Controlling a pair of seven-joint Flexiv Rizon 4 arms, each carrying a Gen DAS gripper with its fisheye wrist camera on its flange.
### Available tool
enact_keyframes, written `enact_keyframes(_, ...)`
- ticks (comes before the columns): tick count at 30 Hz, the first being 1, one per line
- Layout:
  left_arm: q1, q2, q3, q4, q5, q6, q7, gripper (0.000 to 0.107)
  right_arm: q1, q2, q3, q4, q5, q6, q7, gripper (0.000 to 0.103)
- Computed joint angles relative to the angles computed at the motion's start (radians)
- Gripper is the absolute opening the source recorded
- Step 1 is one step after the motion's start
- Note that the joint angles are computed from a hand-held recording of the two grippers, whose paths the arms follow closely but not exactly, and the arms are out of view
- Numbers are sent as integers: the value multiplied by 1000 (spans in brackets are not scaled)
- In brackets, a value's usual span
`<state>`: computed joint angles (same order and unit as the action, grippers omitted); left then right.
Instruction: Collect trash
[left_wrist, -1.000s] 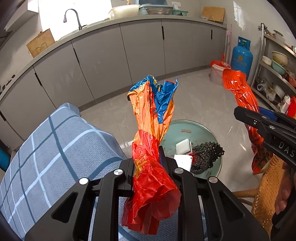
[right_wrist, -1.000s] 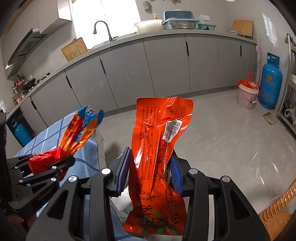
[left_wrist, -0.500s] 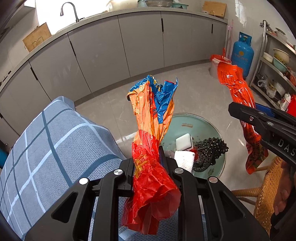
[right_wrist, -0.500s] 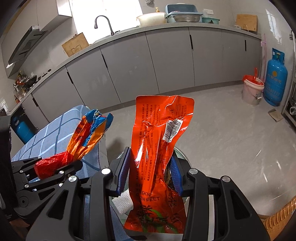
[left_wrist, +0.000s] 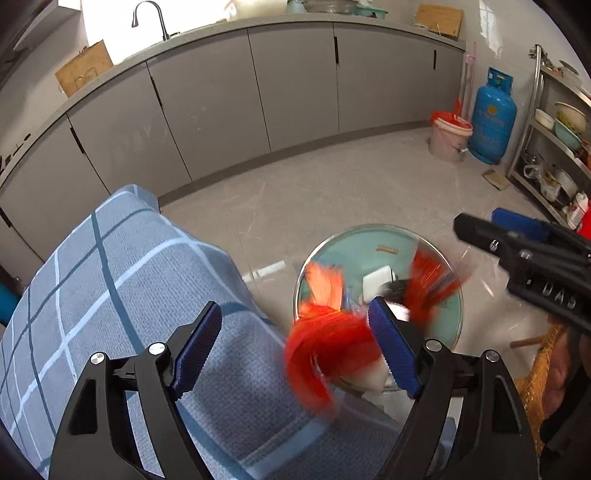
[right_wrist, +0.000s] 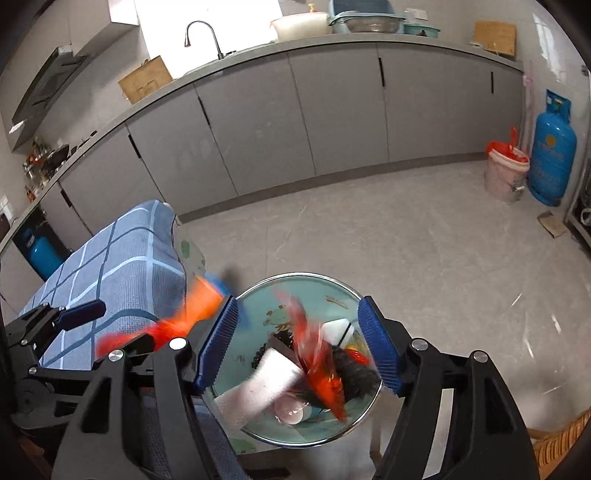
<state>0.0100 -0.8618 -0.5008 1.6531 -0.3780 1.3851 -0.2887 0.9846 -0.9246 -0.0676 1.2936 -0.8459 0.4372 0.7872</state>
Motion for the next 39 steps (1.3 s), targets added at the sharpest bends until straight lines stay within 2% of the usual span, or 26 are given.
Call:
enact_keyframes(3,15,6,-3,15,3,25,-1,81,16,8,-3,7,-7,-10,32,75)
enact_keyframes(6,51,19,-24,45,0,50,-6,88,40,9,-5,-1,-21,-35,62,82)
enact_keyframes(9,94,34,-53,70,1,62,-9,88,55,-4,2,-35,-24,-51,59,82)
enact_keyframes(20,338,70,-291,203,49,145,-4,90,129,-73,-26,-228,-29,-179,-52,86)
enact_keyframes(27,457,60,-396,239,116,152,-43,90,150,-114,-50,-336,-17,-238,-137,87)
enact_keyframes(39,521,42,-454,239,175,148,-92,91,171,-144,-70,-416,7,-309,-196,87)
